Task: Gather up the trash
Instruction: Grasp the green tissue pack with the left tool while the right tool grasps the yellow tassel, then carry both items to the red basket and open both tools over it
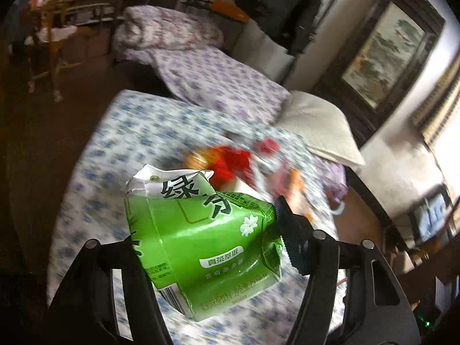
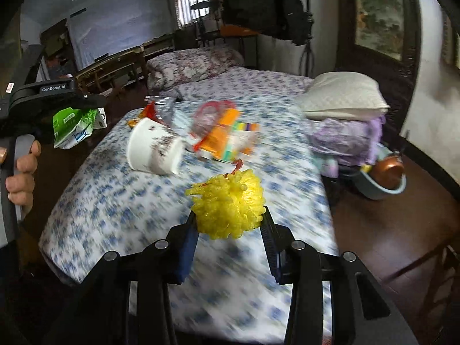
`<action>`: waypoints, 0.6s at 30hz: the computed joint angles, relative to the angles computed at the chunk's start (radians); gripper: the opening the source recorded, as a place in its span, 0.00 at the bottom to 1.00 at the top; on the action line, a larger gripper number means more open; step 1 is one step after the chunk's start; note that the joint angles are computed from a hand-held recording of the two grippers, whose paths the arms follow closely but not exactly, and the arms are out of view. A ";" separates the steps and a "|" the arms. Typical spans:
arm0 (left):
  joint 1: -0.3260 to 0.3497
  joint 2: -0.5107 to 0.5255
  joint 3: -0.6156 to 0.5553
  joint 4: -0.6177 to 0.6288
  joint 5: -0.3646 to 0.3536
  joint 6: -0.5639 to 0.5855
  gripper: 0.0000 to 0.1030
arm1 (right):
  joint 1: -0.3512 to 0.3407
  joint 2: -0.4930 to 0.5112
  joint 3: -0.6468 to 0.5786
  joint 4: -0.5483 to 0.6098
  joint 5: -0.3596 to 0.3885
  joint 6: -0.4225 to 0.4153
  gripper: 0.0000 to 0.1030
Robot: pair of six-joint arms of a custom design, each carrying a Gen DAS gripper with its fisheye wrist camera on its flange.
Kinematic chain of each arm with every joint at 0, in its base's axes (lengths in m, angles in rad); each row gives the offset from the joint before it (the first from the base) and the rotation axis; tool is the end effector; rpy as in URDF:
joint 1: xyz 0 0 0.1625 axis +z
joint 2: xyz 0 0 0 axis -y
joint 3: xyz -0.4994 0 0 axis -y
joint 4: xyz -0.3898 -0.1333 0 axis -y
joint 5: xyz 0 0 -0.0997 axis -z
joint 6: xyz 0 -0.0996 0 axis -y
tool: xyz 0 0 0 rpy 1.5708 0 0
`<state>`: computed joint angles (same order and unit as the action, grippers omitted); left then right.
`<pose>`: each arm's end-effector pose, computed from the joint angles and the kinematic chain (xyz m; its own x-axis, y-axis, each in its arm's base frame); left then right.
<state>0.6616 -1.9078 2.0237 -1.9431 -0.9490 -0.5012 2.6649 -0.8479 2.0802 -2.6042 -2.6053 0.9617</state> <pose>-0.1500 -0.3592 0.5357 -0.9069 0.1973 -0.3723 0.3734 0.7857 -0.4931 0.5083 -0.2089 0.0997 -0.7622 0.0646 0.6442 -0.4298 0.6936 -0.5781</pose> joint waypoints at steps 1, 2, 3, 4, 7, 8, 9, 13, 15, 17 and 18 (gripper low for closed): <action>-0.023 -0.003 0.011 0.011 -0.009 -0.003 0.60 | 0.007 -0.022 0.012 0.045 -0.011 0.039 0.41; -0.044 -0.004 0.022 0.023 -0.022 -0.004 0.59 | 0.019 -0.054 0.028 0.112 -0.021 0.102 0.41; -0.063 -0.006 0.033 0.032 -0.038 -0.008 0.59 | 0.024 -0.072 0.039 0.137 -0.025 0.131 0.40; -0.078 -0.009 0.045 0.037 -0.050 -0.014 0.58 | 0.030 -0.090 0.052 0.159 -0.027 0.162 0.40; -0.115 -0.014 0.070 0.064 -0.089 -0.048 0.56 | 0.049 -0.141 0.085 0.229 -0.039 0.251 0.40; -0.127 -0.017 0.077 0.076 -0.108 -0.060 0.55 | 0.056 -0.159 0.101 0.240 -0.043 0.274 0.40; -0.139 -0.017 0.083 0.083 -0.130 -0.066 0.52 | 0.063 -0.164 0.108 0.248 -0.044 0.293 0.41; -0.207 -0.006 0.108 0.108 -0.178 -0.070 0.49 | 0.079 -0.203 0.158 0.265 -0.043 0.360 0.41; -0.240 0.014 0.129 0.100 -0.198 -0.060 0.47 | 0.076 -0.224 0.200 0.221 -0.028 0.377 0.41; -0.255 0.033 0.152 0.099 -0.184 -0.065 0.43 | 0.062 -0.234 0.233 0.174 -0.012 0.380 0.41; -0.256 0.051 0.167 0.104 -0.174 -0.070 0.43 | 0.059 -0.234 0.245 0.145 -0.008 0.366 0.41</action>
